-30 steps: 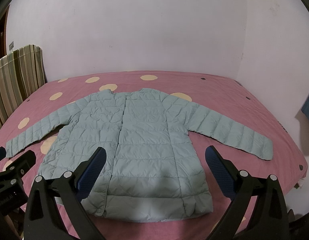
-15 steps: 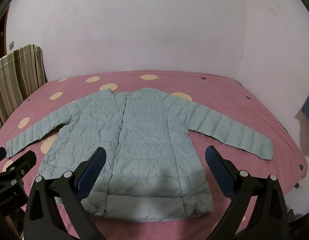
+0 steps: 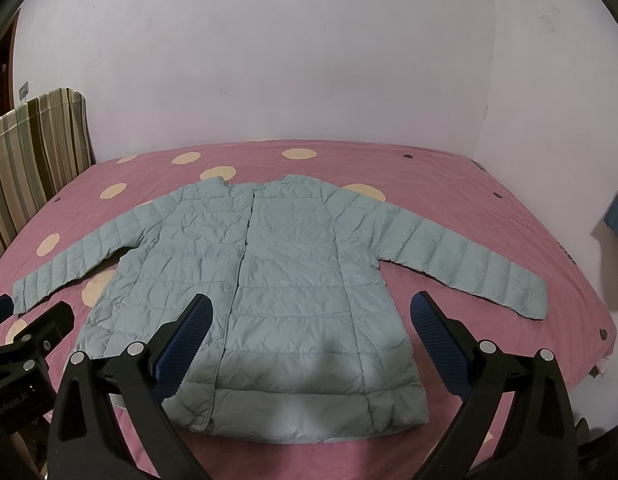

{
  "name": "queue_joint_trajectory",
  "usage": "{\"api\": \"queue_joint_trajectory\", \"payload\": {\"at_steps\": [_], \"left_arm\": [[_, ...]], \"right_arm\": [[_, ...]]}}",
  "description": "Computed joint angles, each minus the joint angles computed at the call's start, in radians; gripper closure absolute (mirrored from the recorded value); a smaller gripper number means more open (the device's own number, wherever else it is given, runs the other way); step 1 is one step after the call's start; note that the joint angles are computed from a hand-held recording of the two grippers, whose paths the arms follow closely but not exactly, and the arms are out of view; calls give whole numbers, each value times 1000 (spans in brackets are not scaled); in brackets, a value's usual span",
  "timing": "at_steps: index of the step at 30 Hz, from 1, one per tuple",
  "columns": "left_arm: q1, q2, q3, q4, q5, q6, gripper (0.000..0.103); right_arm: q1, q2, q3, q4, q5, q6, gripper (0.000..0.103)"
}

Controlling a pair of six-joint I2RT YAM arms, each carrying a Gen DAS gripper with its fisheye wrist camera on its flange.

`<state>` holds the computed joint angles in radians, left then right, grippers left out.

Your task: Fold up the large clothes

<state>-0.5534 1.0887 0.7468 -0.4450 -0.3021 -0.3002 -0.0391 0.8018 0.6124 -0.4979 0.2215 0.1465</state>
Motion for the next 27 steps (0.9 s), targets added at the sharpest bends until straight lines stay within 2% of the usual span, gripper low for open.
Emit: {"api": "queue_joint_trajectory", "payload": {"at_steps": [27], "left_arm": [[1,3,3,-3,1,0,2]], "right_arm": [[25,-3,14,-21,18,17,5]]}}
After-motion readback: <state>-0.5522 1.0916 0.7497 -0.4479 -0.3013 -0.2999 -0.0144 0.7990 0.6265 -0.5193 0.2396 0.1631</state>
